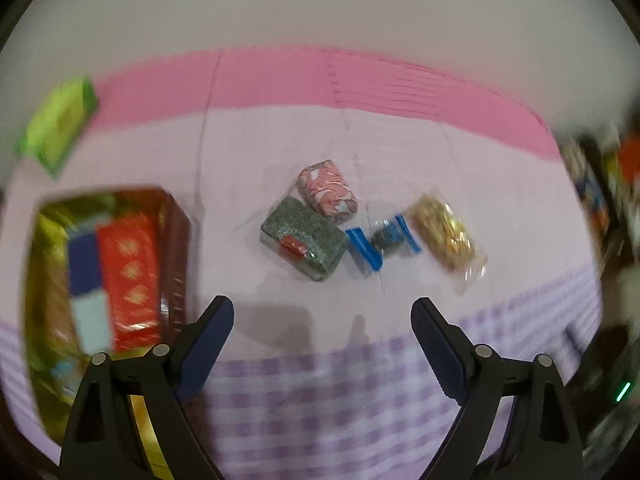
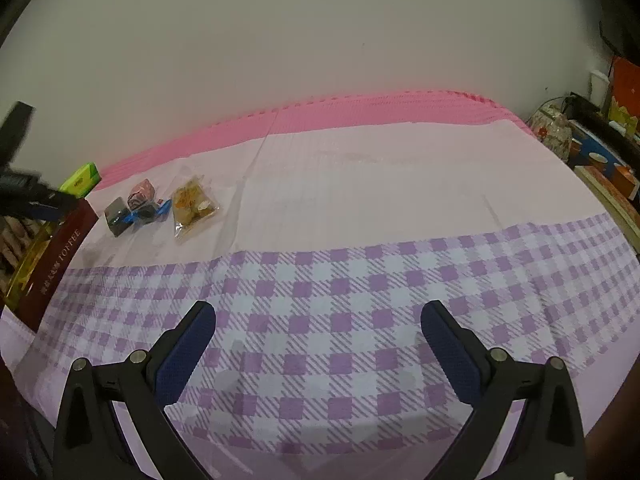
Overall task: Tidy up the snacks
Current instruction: 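Reach the left gripper to the dark green packet with red tag and grasp it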
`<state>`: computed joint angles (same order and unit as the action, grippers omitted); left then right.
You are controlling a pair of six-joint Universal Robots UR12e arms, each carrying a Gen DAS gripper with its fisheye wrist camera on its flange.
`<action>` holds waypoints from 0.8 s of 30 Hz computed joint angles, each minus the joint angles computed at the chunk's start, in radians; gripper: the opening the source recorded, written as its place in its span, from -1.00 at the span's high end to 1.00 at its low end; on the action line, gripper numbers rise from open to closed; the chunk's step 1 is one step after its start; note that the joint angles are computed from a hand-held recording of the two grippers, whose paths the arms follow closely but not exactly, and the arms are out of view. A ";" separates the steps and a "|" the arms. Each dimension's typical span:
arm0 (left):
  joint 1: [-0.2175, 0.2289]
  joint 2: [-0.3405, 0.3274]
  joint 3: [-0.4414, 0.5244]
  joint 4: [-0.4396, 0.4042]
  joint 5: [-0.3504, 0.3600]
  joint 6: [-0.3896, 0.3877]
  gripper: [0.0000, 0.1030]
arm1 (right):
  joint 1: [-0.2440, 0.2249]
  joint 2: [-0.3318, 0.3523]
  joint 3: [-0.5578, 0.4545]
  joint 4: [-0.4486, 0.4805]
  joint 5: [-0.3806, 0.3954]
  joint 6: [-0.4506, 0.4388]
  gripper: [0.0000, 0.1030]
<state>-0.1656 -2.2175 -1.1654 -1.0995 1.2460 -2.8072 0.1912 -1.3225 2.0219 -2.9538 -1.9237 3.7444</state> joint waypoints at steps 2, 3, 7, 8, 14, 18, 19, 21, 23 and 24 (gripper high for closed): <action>0.000 -0.035 0.051 -0.050 -0.009 -0.089 -0.72 | -0.006 0.000 -0.002 0.009 0.021 -0.002 -0.98; -0.001 -0.049 0.070 -0.063 -0.008 -0.129 -0.71 | -0.007 0.002 -0.004 0.014 0.027 -0.001 -0.98; -0.010 -0.085 0.122 -0.096 0.007 -0.202 -0.63 | -0.011 0.002 -0.002 0.006 0.039 0.001 -0.98; -0.013 -0.091 0.131 -0.100 0.008 -0.208 -0.62 | -0.011 0.004 -0.003 0.003 0.042 0.002 -0.98; -0.035 -0.125 0.178 -0.145 0.081 -0.245 -0.37 | -0.015 0.004 0.002 -0.007 0.056 0.015 -0.98; -0.030 -0.138 0.184 -0.162 0.046 -0.273 -0.30 | -0.020 -0.001 0.007 -0.011 0.069 0.020 -0.98; -0.034 -0.136 0.182 -0.153 0.069 -0.269 -0.28 | -0.021 -0.001 0.007 -0.009 0.071 0.022 -0.98; -0.038 -0.127 0.166 -0.135 0.089 -0.247 -0.16 | -0.023 -0.002 0.007 -0.009 0.074 0.021 -0.98; -0.039 -0.116 0.148 -0.125 0.104 -0.231 0.07 | -0.023 -0.001 0.008 -0.010 0.074 0.020 -0.98; -0.038 -0.112 0.143 -0.129 0.104 -0.230 0.14 | -0.023 -0.001 0.008 -0.011 0.076 0.020 -0.98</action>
